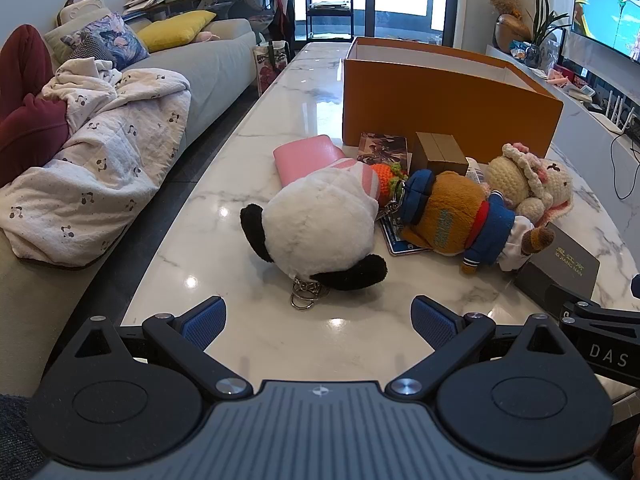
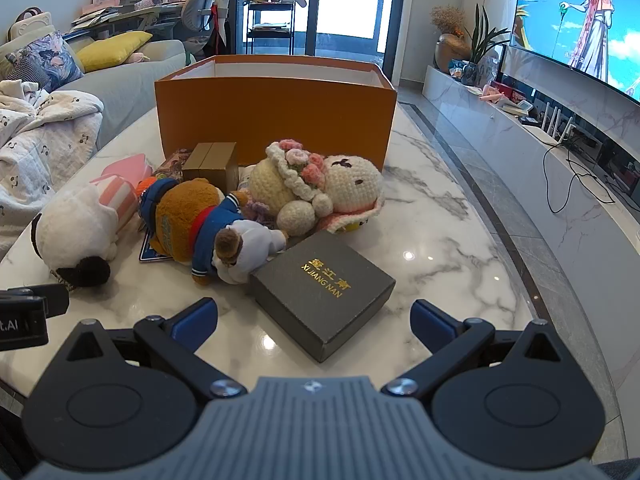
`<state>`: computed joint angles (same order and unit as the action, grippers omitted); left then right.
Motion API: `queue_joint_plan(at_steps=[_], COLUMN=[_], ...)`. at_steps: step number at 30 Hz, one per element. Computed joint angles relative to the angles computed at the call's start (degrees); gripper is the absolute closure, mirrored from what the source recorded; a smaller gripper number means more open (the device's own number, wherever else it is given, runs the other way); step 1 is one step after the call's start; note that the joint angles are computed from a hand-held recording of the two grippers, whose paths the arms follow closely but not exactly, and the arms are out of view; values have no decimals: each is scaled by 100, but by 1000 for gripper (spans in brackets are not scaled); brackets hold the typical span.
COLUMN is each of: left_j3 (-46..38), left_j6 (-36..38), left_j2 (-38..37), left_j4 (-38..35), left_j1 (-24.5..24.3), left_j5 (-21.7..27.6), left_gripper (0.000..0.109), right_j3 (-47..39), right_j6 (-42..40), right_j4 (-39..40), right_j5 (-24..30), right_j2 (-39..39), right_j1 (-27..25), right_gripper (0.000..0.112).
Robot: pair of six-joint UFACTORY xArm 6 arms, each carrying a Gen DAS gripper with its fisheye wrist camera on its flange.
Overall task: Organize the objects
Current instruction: 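Move both tools toward the plush toys on the table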
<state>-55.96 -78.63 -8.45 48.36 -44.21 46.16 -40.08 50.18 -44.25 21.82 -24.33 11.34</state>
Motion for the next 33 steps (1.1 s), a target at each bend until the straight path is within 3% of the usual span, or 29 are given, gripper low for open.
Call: queue_joint_plan(at_steps=[10, 14, 22, 29, 33], left_j3=[6, 140, 233, -377, -575], left_j6=[19, 45, 455, 778, 1188], left_j2=[1, -69, -50, 541, 828], left_j4=[-15, -5, -260, -245, -453], left_j1=[14, 160, 519, 750, 890], left_j5=[-19, -247, -874, -905, -1050], left_gripper=[6, 6, 6, 6, 6], right_j3=[14, 72, 143, 94, 38], right_j6=[-44, -57, -615, -1365, -2232], right_j4=[44, 50, 760, 1583, 2415], right_j5=[30, -44, -233, -475, -704], right_j2=[-36, -21, -25, 192, 412], right_j1=[1, -60, -237, -324, -379], right_gripper=[10, 10, 10, 10, 10])
